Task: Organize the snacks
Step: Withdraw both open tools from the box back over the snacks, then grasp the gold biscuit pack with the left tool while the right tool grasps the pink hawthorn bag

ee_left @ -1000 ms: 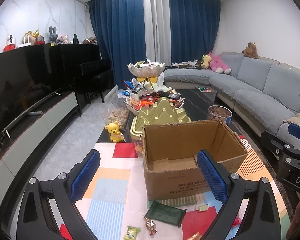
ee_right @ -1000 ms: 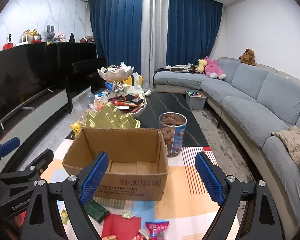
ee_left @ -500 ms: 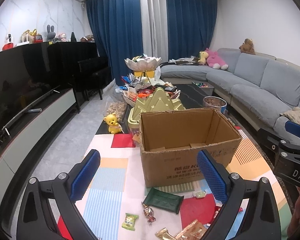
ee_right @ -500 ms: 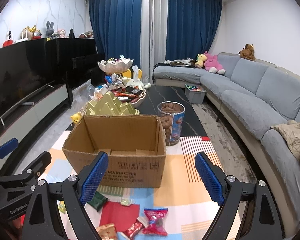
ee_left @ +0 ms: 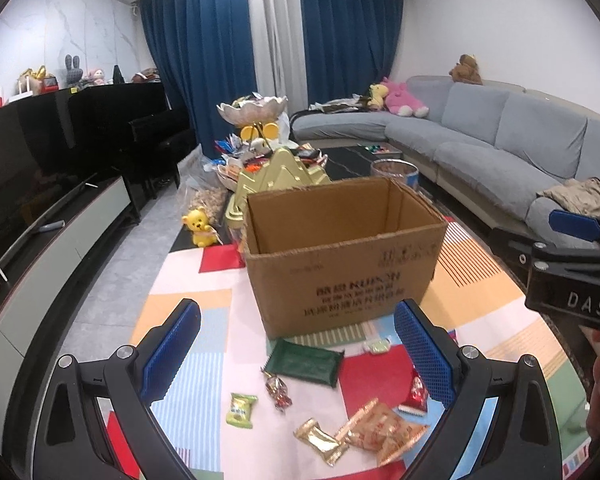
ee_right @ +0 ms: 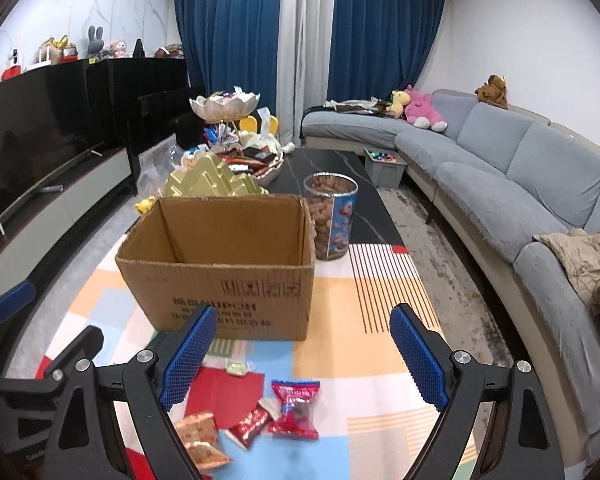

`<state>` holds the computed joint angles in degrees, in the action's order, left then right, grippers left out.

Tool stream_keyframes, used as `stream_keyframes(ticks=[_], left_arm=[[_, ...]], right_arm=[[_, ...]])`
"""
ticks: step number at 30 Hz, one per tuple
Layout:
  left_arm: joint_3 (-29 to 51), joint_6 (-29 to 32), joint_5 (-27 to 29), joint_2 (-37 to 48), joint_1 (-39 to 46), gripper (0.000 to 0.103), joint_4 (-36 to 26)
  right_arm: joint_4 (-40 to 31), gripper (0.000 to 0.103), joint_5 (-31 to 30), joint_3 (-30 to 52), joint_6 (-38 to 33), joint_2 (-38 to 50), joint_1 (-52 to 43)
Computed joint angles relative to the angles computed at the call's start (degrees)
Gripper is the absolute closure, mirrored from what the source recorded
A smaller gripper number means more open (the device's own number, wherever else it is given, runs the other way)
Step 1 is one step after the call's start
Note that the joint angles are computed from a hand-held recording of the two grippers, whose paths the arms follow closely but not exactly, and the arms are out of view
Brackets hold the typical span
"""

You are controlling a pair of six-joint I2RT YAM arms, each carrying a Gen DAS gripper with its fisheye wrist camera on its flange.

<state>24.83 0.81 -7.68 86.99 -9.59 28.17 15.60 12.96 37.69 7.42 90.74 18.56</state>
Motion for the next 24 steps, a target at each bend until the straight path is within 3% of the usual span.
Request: stream_keyframes(ticks=[8,24], left_arm=[[-1.7,0.3,0.1,2.1,-2.6,0.004,0.7],[3.5,1.5,1.4,9.4,-6.6,0.004,-9.4]], right_arm=[[-1.2,0.014,-1.1,-1.2,-0.3,1.0,-0.5],[-6.7,0.014,-4.0,0.2,-2.1,5.9,-2.9]])
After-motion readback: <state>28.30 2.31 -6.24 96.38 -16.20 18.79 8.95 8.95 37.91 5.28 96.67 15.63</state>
